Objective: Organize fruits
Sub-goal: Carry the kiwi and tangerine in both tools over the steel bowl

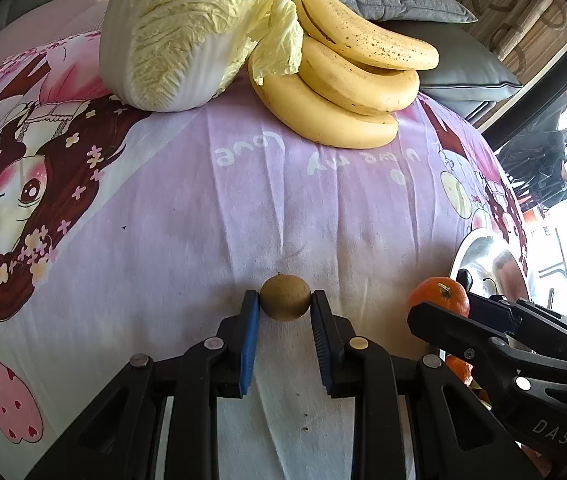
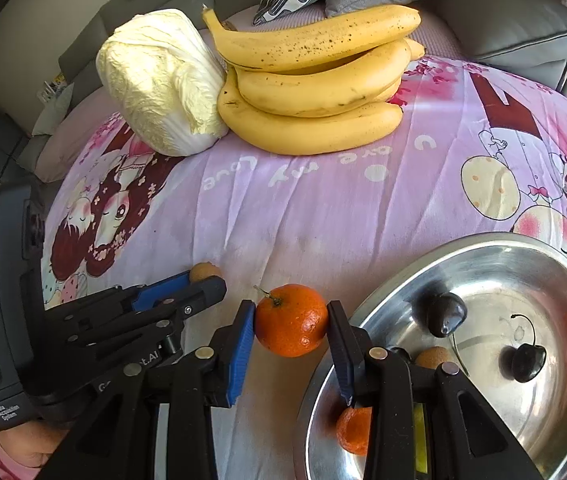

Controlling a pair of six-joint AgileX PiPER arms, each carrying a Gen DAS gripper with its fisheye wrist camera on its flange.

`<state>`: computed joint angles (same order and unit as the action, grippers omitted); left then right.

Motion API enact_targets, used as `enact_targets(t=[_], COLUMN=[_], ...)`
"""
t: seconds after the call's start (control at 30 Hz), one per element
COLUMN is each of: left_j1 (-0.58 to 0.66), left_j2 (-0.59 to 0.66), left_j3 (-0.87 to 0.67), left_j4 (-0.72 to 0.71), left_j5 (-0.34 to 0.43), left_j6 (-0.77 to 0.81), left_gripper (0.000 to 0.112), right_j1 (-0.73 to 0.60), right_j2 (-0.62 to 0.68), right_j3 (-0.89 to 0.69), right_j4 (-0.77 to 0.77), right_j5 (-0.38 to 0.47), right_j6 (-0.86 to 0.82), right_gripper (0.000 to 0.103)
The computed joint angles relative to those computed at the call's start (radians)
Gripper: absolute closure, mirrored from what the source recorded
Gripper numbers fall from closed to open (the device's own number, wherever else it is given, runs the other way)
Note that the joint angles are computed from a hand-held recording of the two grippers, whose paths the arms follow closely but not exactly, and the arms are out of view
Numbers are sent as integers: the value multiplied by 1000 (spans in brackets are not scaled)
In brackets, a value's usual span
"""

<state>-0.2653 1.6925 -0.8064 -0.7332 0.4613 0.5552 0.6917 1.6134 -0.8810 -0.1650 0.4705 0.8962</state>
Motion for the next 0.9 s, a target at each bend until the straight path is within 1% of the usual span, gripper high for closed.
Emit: enact_targets(t=[0.17,0.27,0.47,0.57,0.73,0.9], left_j1=[11,24,-12,-48,-118,-202], left_j2=[-61,-103,-193,-229,-255,-275], left_j3=[58,82,119,121,117,105], left_j4=[-48,-68,-27,23,84,144], left_j5=[-10,0,-14,-10,-1,10], left_j6=[53,70,1,-58,-144,-229], left_gripper=[85,85,85,85,85,85], right_j1=[33,59,113,124,131,123], right_j2=[-35,-67,-138,-174,-262,-376], right_j3=[18,33,92,129,198,280], right_j4=[-16,-39,-91,-100,-130,-150], right_j5=[16,28,43,54,87,134], right_j6=[41,84,201,238,304,361], right_gripper=[65,65,65,65,65,65])
